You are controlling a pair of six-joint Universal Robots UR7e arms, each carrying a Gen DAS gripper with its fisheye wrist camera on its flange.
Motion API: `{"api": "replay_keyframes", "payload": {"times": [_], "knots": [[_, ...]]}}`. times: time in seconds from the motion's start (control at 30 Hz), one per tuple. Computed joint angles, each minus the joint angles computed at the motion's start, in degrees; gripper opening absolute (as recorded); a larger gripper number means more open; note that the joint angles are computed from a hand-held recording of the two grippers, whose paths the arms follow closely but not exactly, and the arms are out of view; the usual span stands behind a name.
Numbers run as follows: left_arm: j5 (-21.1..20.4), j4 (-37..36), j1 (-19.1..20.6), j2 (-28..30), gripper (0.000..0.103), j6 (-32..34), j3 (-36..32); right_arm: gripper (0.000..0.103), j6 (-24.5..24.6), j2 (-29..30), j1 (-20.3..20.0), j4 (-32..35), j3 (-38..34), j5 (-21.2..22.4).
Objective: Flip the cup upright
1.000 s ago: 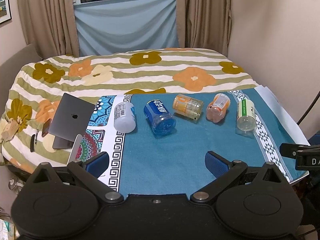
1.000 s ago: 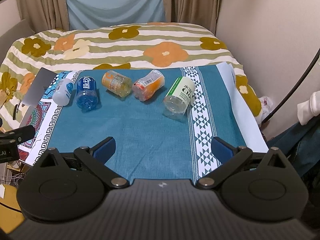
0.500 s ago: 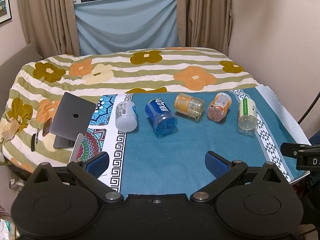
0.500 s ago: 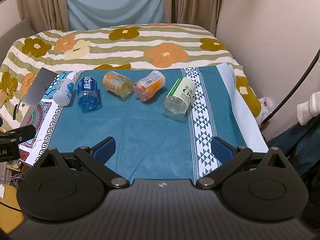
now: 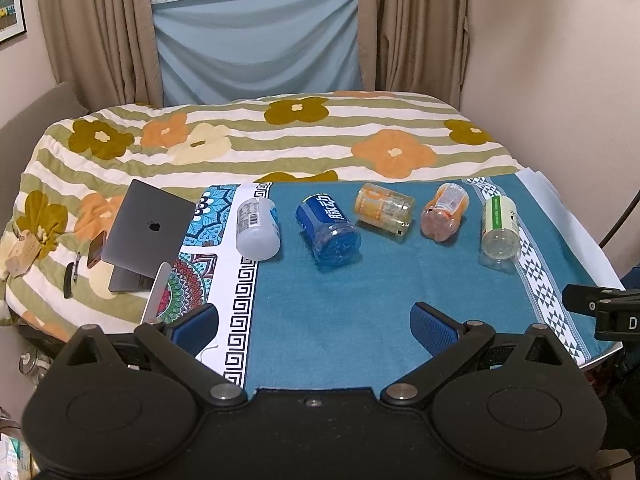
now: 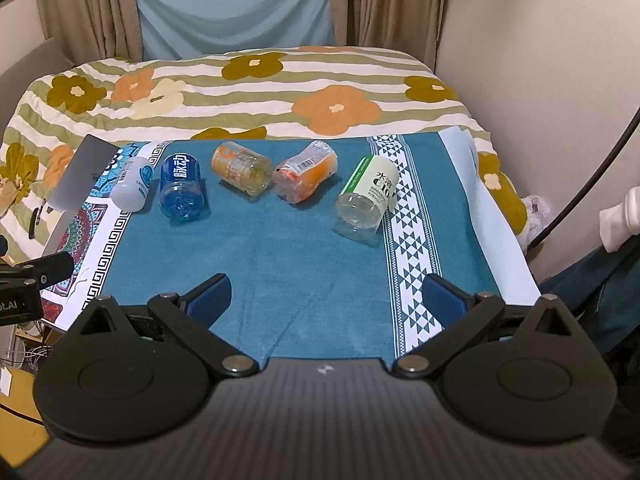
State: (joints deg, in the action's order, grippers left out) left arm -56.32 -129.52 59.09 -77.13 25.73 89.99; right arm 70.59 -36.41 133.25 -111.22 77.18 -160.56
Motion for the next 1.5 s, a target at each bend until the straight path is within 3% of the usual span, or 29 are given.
{"api": "replay_keyframes", "payload": {"times": [0.5,0.77,1.1,1.5], "knots": [[-0.1,0.8,0.7,0.8,0.103,0.0,-1.5,0.103,-2.8,0.9,-0.5,-2.7,-0.7,0.1],[-0.5,4.4,1.9,3.5,0.103,-1.4,-6.2,0.103,-4.7,2.1,-0.8,-3.9,-2.2,0.1],[-0.7,14.1,4.6,15.0,0.103,-1.9,-24.1,0.103,-10.1,5.8,-2.8,-7.9,-7.0,1.2],[-1.7,33.0,8.8,36.2,0.098,-3.9,-55.6,0.103,-11.0,10.6,-7.2,-7.6,-13.3,5.0]]}}
